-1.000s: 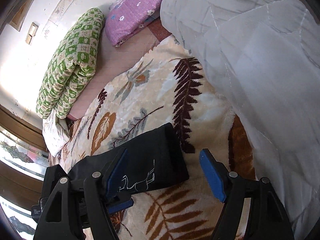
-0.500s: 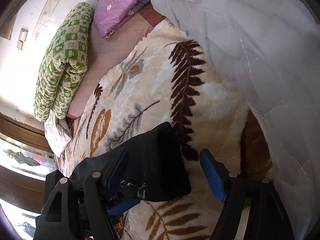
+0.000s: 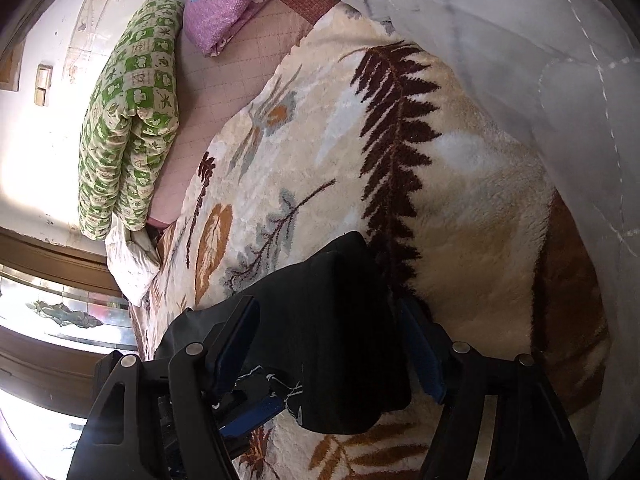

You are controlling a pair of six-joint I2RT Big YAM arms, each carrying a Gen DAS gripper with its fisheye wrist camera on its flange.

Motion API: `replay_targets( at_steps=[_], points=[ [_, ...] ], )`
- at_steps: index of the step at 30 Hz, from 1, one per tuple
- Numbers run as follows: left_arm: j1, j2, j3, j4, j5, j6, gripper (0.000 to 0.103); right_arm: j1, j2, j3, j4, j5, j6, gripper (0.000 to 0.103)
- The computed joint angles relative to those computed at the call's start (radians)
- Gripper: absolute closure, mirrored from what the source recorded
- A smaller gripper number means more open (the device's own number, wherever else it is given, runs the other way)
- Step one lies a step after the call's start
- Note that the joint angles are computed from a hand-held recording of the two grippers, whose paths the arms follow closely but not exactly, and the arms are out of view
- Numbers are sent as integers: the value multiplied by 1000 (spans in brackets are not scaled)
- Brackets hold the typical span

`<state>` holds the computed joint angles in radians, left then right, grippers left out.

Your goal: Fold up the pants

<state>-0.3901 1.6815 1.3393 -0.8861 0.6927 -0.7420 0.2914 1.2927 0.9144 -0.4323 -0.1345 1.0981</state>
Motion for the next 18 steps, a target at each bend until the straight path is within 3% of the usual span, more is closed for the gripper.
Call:
replay_targets(
  at_steps=[4,6,9,13,18],
  points=[
    [-19,27,63,-101,-45,71,81,2,11,15,-25,14,21,39],
    [-19,49,90,-165,-27,126,94,4,16,24,-49,29,29,69],
    [-3,72,102,-212,33,170,97,7,14,23,-59,42,32,88],
    [15,76,109,-255,75,222,98,20,-22,8,-39,65,50,92],
    [37,18,17,-167,138,175,97,42,-43,28,-83,91,45,92]
  ],
)
